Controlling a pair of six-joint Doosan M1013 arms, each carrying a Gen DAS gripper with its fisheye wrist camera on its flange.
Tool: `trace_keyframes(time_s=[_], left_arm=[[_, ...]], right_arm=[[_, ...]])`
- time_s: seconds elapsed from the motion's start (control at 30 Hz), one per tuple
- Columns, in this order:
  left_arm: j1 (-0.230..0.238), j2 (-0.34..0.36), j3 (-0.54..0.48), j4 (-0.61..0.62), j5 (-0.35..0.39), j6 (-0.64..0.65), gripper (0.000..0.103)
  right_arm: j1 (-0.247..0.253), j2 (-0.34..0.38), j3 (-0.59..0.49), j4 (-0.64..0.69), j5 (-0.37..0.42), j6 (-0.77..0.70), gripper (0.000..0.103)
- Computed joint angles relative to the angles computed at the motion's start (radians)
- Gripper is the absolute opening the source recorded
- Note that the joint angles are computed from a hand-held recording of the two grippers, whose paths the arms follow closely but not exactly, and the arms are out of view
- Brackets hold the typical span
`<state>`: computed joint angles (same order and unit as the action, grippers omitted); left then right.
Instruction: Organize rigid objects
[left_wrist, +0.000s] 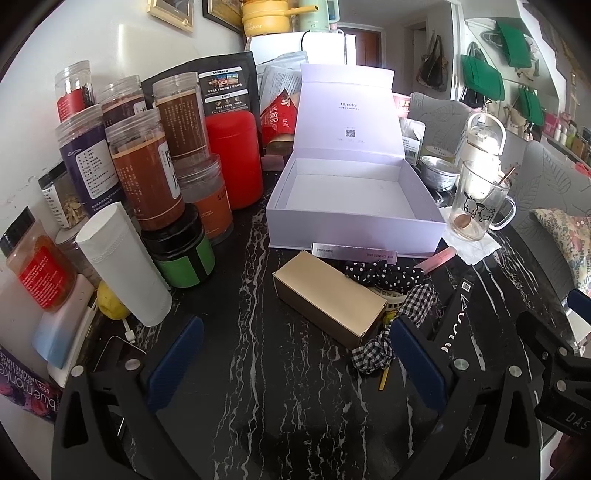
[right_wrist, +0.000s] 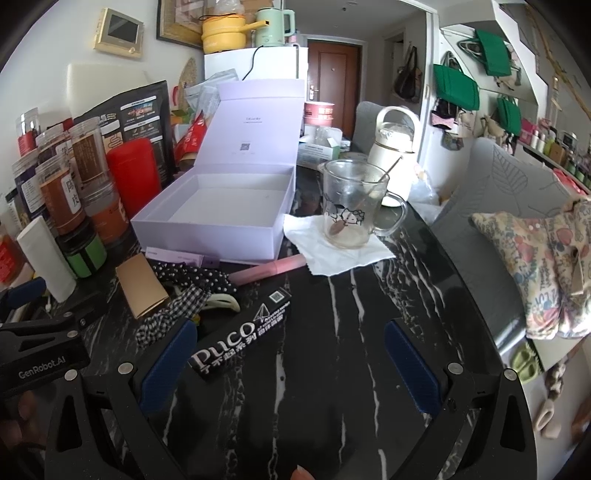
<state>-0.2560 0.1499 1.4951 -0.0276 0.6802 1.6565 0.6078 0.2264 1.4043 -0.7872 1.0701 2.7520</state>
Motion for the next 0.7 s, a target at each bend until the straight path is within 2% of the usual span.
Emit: trace_keyframes(time_s=[0.7], left_arm=[[-0.004, -0.023, -0.008, 0.036, 0.007, -0.036, 0.103]], right_arm=[[0.015, -0.019, 0.001, -0.013, -0.008, 0.008, 0.103]])
